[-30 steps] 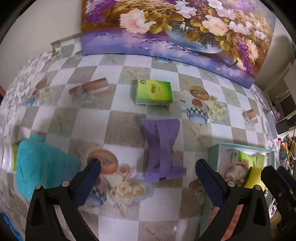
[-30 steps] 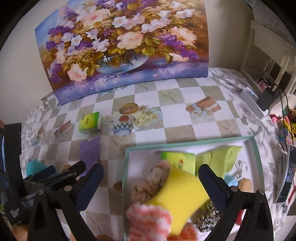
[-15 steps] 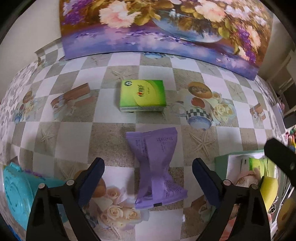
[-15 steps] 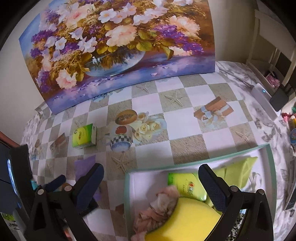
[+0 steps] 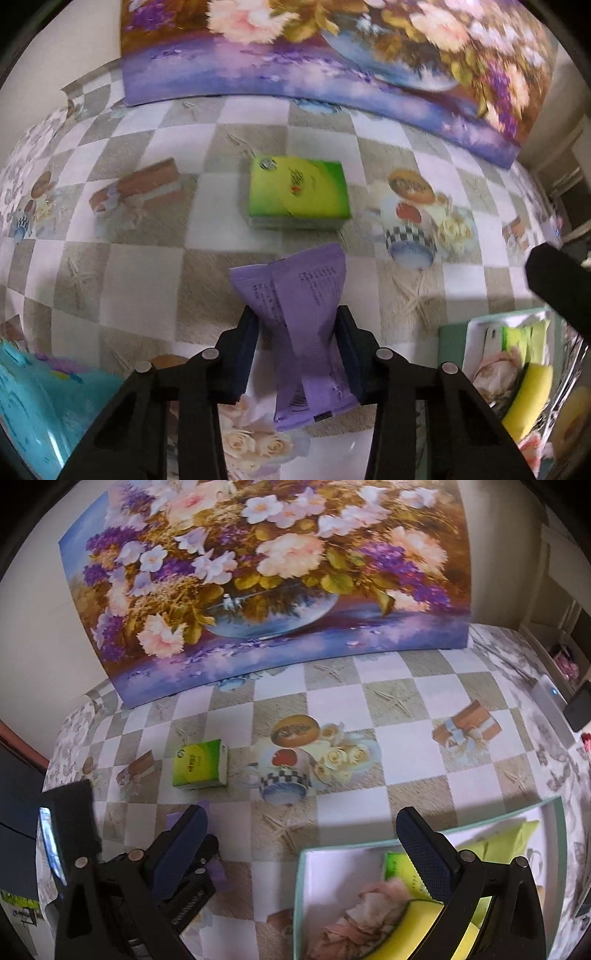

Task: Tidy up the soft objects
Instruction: 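Move the left gripper to the purple packet and grasp it, then grasp the green tea box with the right gripper while the left gripper holds the packet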

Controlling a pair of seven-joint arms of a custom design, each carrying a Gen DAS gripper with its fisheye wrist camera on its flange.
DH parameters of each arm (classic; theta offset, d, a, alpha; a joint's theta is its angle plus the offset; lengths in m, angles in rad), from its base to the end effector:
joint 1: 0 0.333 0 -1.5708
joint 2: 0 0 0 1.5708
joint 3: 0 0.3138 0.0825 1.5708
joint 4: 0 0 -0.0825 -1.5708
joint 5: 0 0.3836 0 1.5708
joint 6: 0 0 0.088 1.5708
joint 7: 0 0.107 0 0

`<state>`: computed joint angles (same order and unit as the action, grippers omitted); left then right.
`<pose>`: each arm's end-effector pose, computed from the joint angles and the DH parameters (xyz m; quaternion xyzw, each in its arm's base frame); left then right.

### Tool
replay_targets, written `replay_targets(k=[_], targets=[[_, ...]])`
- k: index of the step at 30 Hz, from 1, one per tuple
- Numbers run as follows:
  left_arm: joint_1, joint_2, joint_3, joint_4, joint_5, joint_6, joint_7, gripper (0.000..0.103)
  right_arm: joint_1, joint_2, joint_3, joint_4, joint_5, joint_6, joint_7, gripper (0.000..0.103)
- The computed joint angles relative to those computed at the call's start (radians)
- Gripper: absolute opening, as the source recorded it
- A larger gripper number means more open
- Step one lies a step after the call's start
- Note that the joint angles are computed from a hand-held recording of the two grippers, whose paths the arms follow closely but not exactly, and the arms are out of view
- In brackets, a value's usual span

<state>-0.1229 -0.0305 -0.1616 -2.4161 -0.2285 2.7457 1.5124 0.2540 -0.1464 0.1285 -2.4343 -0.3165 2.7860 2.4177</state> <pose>0.4972 -0.1360 0.3567 -0.6834 0.7055 -0.1798 0.0538 0.4641 0.2027 0.4110 -0.6142 0.7448 -0.1382 0.2213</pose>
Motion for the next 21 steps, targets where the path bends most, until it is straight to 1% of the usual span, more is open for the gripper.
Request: replay_targets(k=[1, 5, 8, 9, 11, 13, 16, 18, 21], targets=[[0.005, -0.011, 0.006, -0.001, -0.014, 0.005, 0.012, 0.043, -0.001, 0.010, 0.002, 0.009, -0.005, 0.002, 0.005, 0.103], [0.027, -0.048, 0.026, -0.013, 0.004, 0.043, -0.005, 0.043, 0.004, 0.055, -0.002, 0.048, -0.014, 0.021, 0.018, 0.103], [0.062, -0.069, 0.039, -0.028, 0.066, 0.085, -0.069, 0.043, 0.022, 0.107, -0.010, 0.092, 0.006, 0.035, 0.003, 0.103], [0.082, -0.070, 0.042, -0.026, 0.104, 0.102, -0.110, 0.043, 0.030, 0.131, -0.012, 0.114, 0.020, 0.034, -0.012, 0.103], [0.099, -0.079, 0.048, -0.032, 0.133, 0.122, -0.144, 0.043, 0.049, 0.176, -0.016, 0.154, 0.044, 0.034, -0.039, 0.103], [0.107, -0.076, 0.068, -0.033, 0.113, 0.144, -0.132, 0.043, 0.069, 0.233, -0.019, 0.205, 0.068, 0.030, -0.070, 0.103], [0.120, -0.057, 0.081, -0.027, 0.094, 0.161, -0.121, 0.043, 0.098, 0.310, -0.022, 0.275, 0.114, 0.020, -0.116, 0.103], [0.130, -0.043, 0.084, -0.019, 0.089, 0.166, -0.119, 0.043, 0.125, 0.349, -0.039, 0.315, 0.100, 0.005, -0.113, 0.103], [0.132, -0.035, 0.091, -0.015, 0.033, 0.170, -0.071, 0.043, 0.164, 0.416, -0.056, 0.392, 0.073, -0.046, -0.117, 0.103]])
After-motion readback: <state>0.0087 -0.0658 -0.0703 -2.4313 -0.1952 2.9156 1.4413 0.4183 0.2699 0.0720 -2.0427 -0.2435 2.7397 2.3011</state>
